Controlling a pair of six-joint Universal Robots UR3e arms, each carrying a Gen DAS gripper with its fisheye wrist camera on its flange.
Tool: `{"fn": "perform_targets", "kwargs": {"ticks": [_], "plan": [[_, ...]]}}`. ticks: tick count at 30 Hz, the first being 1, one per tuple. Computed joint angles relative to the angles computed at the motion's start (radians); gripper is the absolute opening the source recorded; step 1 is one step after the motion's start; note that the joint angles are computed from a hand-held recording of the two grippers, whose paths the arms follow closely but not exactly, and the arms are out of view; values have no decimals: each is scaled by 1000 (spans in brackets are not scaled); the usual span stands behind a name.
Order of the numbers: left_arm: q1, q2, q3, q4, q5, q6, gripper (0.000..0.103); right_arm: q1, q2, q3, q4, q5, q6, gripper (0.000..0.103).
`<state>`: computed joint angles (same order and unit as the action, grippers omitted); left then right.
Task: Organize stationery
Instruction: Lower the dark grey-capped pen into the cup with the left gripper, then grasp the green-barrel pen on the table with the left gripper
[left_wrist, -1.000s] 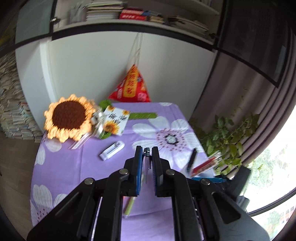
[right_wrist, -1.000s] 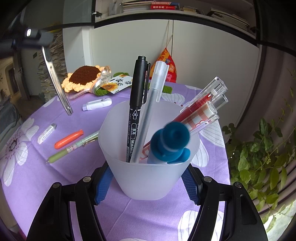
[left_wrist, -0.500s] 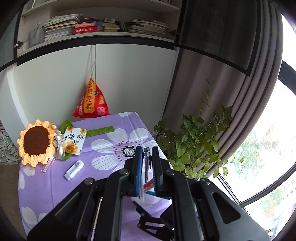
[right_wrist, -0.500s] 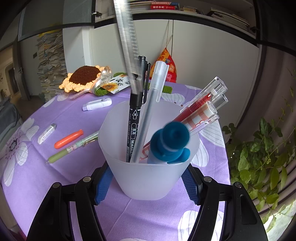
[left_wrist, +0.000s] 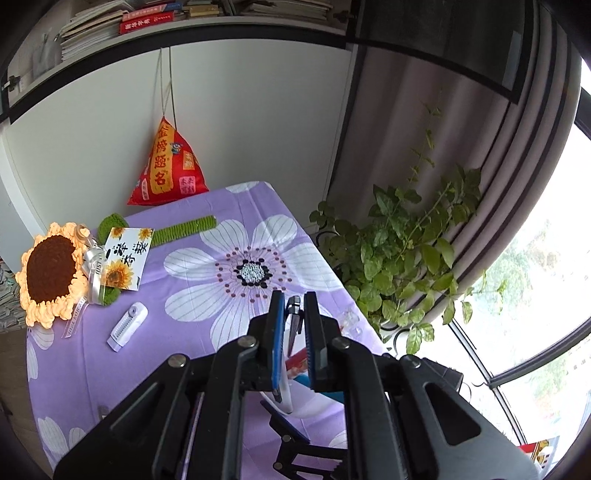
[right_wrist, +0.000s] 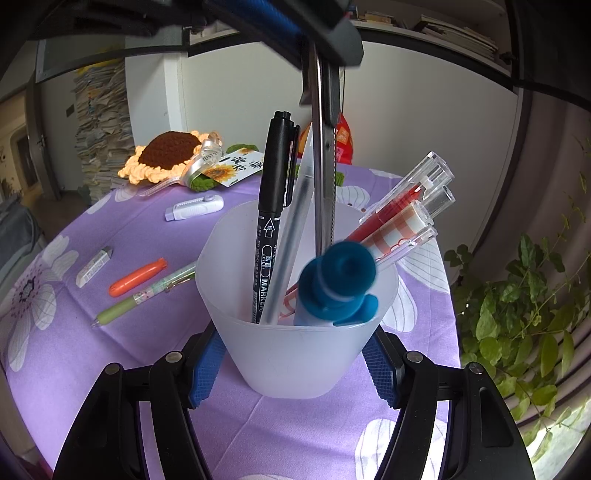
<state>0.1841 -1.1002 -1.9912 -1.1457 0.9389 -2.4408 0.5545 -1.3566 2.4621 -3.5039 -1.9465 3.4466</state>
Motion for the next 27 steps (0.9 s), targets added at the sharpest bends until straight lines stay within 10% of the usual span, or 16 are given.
{"fn": "perform_targets", "kwargs": {"ticks": [13, 27], "plan": [[298, 141, 12, -255, -101, 194, 20, -3, 1, 3, -5, 14, 4, 70], [145, -301, -163, 273, 214, 6, 20, -6, -2, 6, -5, 18, 2, 70]]}}
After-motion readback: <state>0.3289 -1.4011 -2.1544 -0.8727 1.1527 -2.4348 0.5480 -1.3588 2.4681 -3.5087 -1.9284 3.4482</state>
